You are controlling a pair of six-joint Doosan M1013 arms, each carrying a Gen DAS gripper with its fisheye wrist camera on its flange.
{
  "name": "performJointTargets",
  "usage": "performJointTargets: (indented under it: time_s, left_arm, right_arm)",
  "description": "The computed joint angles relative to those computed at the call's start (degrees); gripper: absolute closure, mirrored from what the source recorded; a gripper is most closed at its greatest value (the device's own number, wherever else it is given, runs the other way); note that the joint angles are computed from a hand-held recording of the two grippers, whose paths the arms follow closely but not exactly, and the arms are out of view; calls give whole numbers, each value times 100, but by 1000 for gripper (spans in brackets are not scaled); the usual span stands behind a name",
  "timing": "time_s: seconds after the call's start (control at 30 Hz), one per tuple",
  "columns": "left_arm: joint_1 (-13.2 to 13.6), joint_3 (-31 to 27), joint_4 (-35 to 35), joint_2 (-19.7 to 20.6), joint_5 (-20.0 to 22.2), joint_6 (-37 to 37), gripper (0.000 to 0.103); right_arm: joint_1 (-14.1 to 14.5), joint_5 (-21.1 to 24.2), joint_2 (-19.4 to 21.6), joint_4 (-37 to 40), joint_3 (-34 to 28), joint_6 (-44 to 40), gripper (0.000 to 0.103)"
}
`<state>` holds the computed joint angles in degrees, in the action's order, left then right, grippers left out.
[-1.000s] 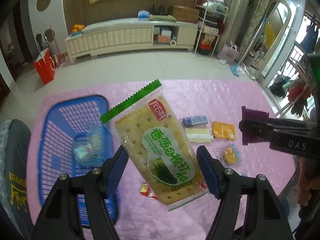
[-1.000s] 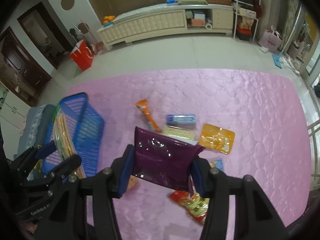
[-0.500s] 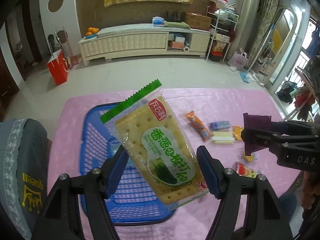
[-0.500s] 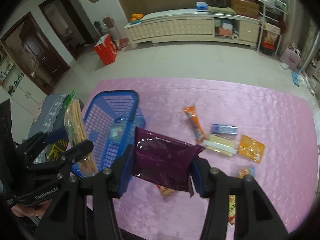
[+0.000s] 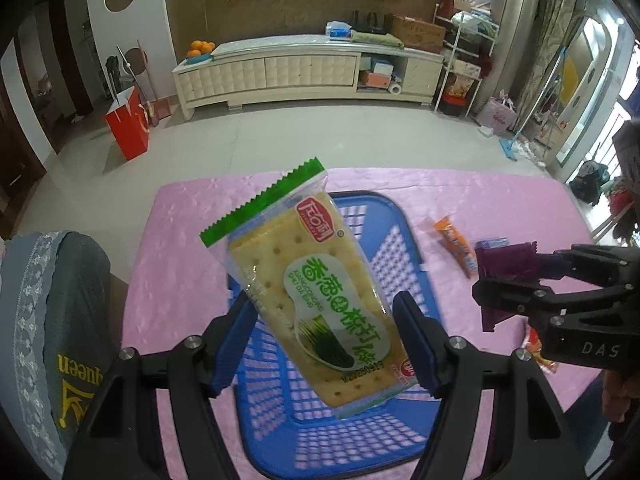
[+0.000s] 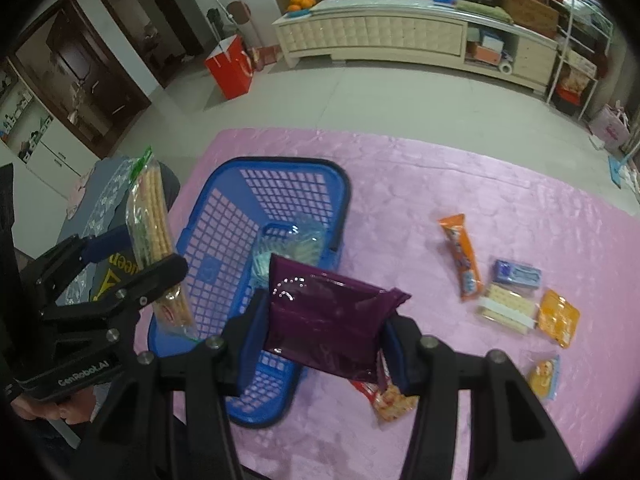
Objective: Organize snacks
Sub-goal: 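Lift the cracker pack over the blue basket with the left tool while the right tool carries the purple packet, then open the left tool to drop the cracker pack in the basket while the right tool releases the purple packet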
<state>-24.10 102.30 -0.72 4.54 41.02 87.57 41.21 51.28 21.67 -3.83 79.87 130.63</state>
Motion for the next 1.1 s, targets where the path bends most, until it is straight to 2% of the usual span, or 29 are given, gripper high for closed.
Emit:
performJointTargets:
  time_s: [0.13, 0.27, 0.57, 0.63, 0.67, 0.8, 1.1]
  left_arm:
    - [75, -23, 47, 134, -47, 155, 35]
    - [188, -76, -271, 283, 24, 449, 35]
    - [96, -246, 3, 585, 44, 445, 35]
    - [88, -244, -53, 577, 28, 602, 30]
    - [77, -226, -48, 557, -8, 661, 24]
    - [53, -187, 148, 502, -103, 576, 24]
    - [240, -41, -7, 257, -122, 528, 24]
  right_arm:
    - [4, 184, 237, 93, -256, -155, 46]
    - [-1, 265, 363, 132, -383, -227, 46]
    - [-47, 417, 479, 104, -515, -235, 46]
    - [-57, 441, 487, 133, -536, -260, 46]
    - [-62, 415, 479, 143, -526, -270, 46]
    - [-46, 383, 450, 88, -516, -242, 46]
    - [35, 374, 496, 97, -680, -392, 46]
